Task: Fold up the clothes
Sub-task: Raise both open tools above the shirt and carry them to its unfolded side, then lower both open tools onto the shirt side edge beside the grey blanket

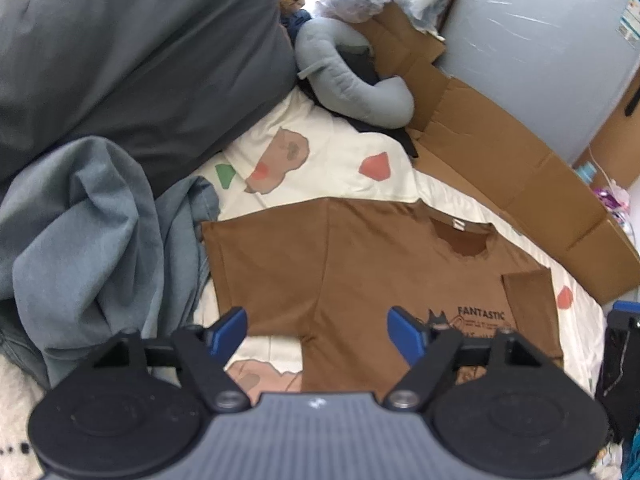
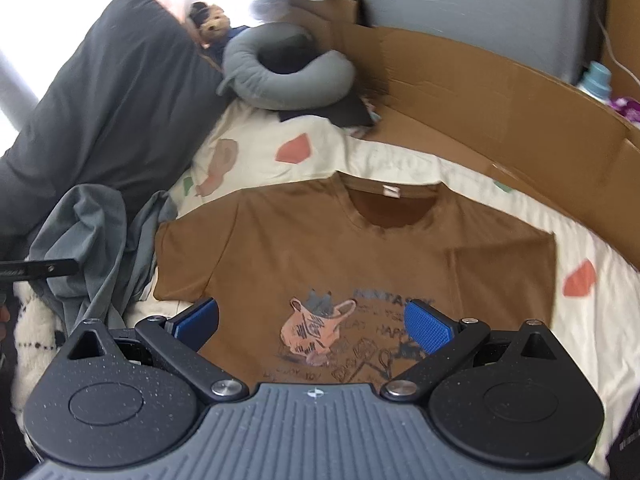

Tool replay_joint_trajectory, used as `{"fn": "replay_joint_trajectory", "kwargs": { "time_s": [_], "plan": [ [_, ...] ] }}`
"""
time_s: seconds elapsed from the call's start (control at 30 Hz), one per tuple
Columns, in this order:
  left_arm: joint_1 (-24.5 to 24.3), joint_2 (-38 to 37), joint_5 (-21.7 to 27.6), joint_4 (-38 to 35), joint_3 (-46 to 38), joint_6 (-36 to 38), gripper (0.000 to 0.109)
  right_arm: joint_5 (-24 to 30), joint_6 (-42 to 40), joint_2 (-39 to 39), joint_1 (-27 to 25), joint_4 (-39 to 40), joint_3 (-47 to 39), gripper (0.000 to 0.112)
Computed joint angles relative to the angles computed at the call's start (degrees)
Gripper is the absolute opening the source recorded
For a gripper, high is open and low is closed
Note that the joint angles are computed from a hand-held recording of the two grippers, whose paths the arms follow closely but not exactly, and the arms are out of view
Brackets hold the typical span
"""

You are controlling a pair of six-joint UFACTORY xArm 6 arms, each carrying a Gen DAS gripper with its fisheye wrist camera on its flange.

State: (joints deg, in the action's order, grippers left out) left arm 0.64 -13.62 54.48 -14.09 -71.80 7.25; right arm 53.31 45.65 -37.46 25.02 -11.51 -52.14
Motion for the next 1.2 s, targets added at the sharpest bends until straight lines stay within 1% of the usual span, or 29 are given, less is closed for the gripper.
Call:
{"fn": "replay_joint_trajectory", "kwargs": {
  "time_s": [0.07,0.13,0.17,0.2,0.23,0.33,0.4,0.47,0.63,0.7,0.77,0.87,0.9,1.0,1.03,1.1,1.13,1.2],
  "plan": [
    [0.0,0.4,-2.3,0.6,2.0,-1.1,0.069,-2.2,-1.7,0.7,-0.4,0.7,1.1,0.101],
    [0.3,0.7,-5.5,0.7,4.6,-2.5,0.066,-4.1,-2.8,1.8,-0.8,2.0,2.0,0.1],
    [0.4,0.9,-7.1,1.0,6.1,-3.5,0.064,-5.3,-3.3,2.3,-1.0,2.6,2.5,0.098],
    [0.5,1.1,-8.6,1.5,7.5,-4.8,0.058,-6.5,-4.1,3.0,-1.2,3.2,2.9,0.097],
    [0.7,1.1,-10.4,1.4,9.1,-5.6,0.055,-7.7,-5.1,3.7,-1.3,3.7,3.2,0.094],
    [1.1,1.2,-16.3,0.0,14.0,-6.5,0.054,-11.6,-7.1,6.7,-1.6,5.2,3.8,0.09],
    [1.1,1.6,-19.4,-0.9,16.4,-6.2,0.054,-15.0,-8.6,8.6,-1.7,6.9,4.6,0.089],
    [1.0,2.5,-21.8,-1.3,18.4,-5.2,0.054,-18.8,-10.6,10.4,-1.8,9.2,5.7,0.085],
    [0.8,5.1,-29.1,-3.1,23.0,-3.6,0.054,-26.2,-11.1,15.4,-0.3,10.1,8.1,0.083],
    [0.7,6.0,-33.3,-6.2,24.9,-2.1,0.054,-28.9,-11.8,16.7,0.5,9.5,9.2,0.083],
    [0.4,6.9,-37.7,-8.7,26.5,-0.8,0.054,-31.6,-12.4,18.2,1.3,9.0,10.2,0.08],
    [-0.1,8.3,-42.1,-15.4,27.6,3.6,0.054,-34.5,-15.3,20.2,2.3,9.9,10.8,0.076],
    [-0.4,8.8,-43.4,-18.4,27.7,5.7,0.054,-35.6,-15.1,20.7,2.6,9.2,11.2,0.076],
    [-1.1,9.9,-46.5,-22.7,28.3,9.2,0.052,-38.1,-14.1,22.0,3.3,9.0,12.1,0.07],
    [-1.4,10.1,-47.4,-25.6,28.2,11.5,0.051,-38.3,-14.0,22.5,3.6,8.4,12.2,0.067],
    [-2.2,10.6,-49.0,-33.7,27.8,17.9,0.051,-38.6,-14.1,23.1,4.2,7.6,12.3,0.066],
    [-2.3,10.9,-49.3,-36.1,27.5,19.7,0.051,-38.7,-14.3,23.2,4.4,7.7,12.5,0.066],
    [-2.1,11.7,-49.2,-37.6,26.8,20.5,0.051,-38.4,-15.4,23.0,4.9,9.1,13.0,0.066]
  ]
}}
